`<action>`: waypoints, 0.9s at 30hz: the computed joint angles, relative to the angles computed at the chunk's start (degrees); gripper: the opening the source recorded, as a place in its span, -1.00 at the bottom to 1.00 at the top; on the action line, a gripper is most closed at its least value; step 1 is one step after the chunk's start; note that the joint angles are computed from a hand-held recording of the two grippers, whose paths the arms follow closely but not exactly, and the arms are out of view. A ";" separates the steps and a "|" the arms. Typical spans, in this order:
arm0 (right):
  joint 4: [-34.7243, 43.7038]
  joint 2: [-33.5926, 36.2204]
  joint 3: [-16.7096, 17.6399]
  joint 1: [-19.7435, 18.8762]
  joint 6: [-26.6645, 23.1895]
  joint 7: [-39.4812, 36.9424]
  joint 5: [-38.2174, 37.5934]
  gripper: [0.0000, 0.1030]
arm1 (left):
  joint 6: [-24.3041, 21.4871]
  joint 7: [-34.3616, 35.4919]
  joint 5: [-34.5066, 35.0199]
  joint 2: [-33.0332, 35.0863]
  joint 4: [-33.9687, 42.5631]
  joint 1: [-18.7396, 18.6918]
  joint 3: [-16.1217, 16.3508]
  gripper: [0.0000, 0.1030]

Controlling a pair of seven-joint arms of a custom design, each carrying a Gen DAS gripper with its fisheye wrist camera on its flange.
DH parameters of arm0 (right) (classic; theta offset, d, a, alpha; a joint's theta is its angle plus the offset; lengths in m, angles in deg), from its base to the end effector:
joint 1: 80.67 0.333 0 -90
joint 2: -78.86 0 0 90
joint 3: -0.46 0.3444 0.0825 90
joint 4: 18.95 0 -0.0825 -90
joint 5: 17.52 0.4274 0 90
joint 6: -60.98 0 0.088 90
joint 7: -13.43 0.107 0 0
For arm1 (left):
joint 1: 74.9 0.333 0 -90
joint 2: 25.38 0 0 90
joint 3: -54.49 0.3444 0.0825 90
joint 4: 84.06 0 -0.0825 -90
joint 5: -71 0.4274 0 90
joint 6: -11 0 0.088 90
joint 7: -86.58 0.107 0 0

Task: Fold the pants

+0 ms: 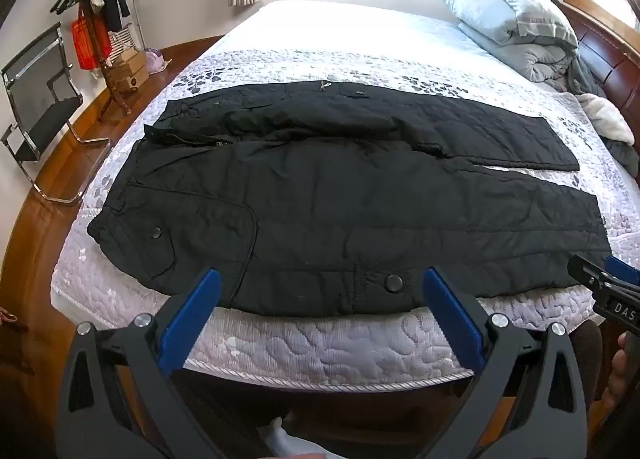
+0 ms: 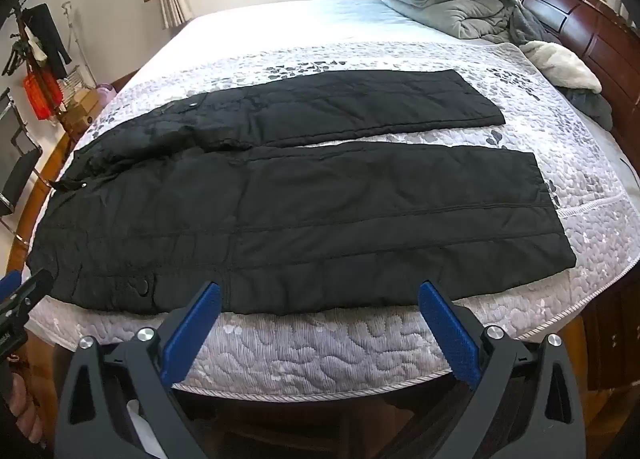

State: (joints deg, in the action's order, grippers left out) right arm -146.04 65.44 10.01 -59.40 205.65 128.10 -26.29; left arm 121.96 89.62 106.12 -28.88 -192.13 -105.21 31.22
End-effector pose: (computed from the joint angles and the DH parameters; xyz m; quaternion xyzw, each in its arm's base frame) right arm 0.4739 0.2910 0.5427 -0.7486 0.6033 -0.1530 0.2287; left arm 0.3833 -0.4620 0.5676 -0.7910 0.5318 -0.1723 0.2488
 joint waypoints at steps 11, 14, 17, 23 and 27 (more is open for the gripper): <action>0.76 0.63 -0.16 0.03 -0.71 -0.53 0.30 0.93 | -1.02 0.47 0.33 0.28 1.31 -0.25 -0.13 0.95; 0.26 0.15 -0.26 0.00 -0.13 -0.20 0.55 0.93 | -1.09 0.63 0.17 0.34 1.47 -0.28 -0.02 0.95; 0.35 0.24 -0.26 -0.12 -0.16 -0.11 0.54 0.93 | -1.27 0.66 0.05 0.61 1.78 -0.37 0.02 0.95; 0.31 0.29 -0.31 -0.28 -0.07 0.03 0.46 0.93 | -1.54 0.78 0.08 0.93 2.02 -0.43 0.21 0.95; 0.34 0.23 -0.21 -0.38 -0.16 0.43 0.08 0.93 | -1.57 0.71 0.07 0.88 1.77 -0.46 0.28 0.95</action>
State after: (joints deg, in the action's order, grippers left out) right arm -145.69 65.68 9.80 -59.78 205.49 128.53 -26.21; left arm 120.38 90.33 106.19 -28.00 -190.36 -105.67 31.50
